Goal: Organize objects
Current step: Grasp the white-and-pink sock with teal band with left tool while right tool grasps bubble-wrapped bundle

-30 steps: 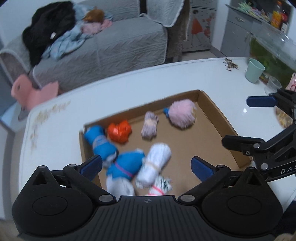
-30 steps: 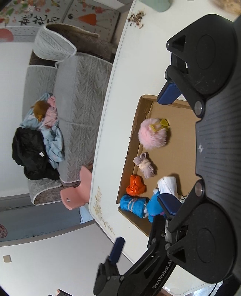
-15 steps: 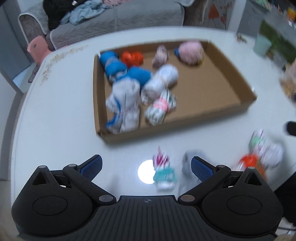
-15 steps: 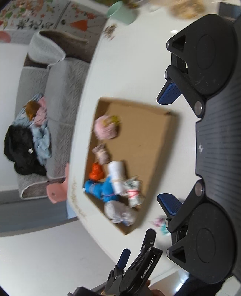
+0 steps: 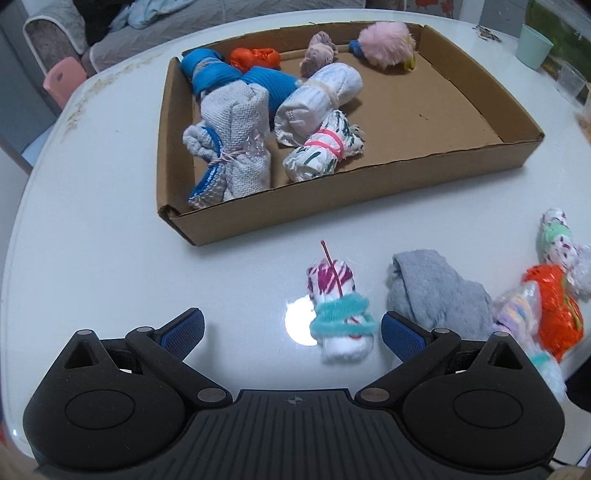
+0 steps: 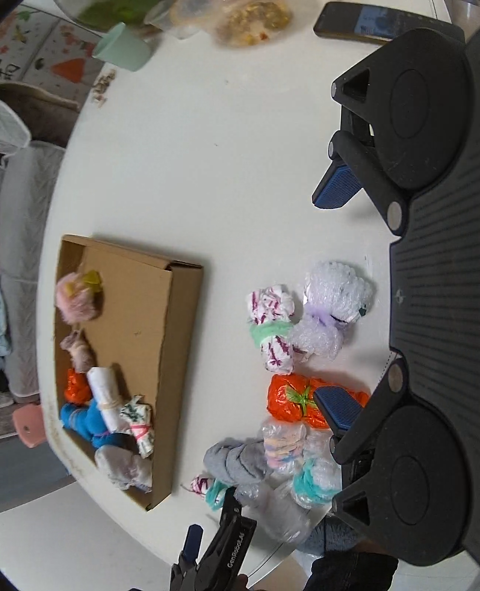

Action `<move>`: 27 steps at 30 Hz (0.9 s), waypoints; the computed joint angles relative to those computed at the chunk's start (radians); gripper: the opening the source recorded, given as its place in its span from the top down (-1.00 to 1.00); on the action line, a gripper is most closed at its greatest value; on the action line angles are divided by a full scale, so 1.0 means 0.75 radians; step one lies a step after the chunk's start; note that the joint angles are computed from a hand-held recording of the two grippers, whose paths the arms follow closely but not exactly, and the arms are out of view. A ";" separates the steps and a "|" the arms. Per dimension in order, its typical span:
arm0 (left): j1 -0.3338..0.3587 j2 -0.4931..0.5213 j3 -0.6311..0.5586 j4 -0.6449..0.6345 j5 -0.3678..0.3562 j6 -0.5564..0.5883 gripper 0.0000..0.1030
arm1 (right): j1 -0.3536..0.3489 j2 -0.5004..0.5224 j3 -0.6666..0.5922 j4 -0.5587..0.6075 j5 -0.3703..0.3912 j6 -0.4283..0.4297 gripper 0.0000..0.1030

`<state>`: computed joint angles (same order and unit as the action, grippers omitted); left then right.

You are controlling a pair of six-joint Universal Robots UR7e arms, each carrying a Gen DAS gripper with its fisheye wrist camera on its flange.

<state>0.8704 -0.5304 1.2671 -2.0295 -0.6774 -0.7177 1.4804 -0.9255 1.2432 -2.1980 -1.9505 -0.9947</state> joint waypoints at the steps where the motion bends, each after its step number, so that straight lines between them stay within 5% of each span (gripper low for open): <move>1: 0.004 0.006 -0.007 0.011 -0.002 -0.007 -0.98 | 0.001 0.003 0.004 -0.003 -0.002 0.010 -0.98; 7: 0.010 -0.001 0.025 -0.078 0.003 0.020 -0.97 | 0.004 0.046 -0.022 0.010 -0.043 0.104 -0.92; 9: 0.008 -0.013 0.050 -0.108 0.007 0.022 -0.92 | 0.006 0.052 -0.018 -0.009 -0.071 0.102 -0.69; 12: 0.007 -0.033 0.081 -0.172 -0.013 0.050 -0.69 | 0.004 0.057 -0.030 0.010 -0.094 0.121 -0.31; 19: 0.004 -0.061 0.101 -0.209 -0.039 0.067 0.24 | -0.006 0.041 -0.055 0.067 -0.041 0.140 -0.09; 27: 0.007 -0.075 0.113 -0.225 -0.065 0.042 0.36 | -0.005 0.037 -0.065 0.091 -0.026 0.146 -0.03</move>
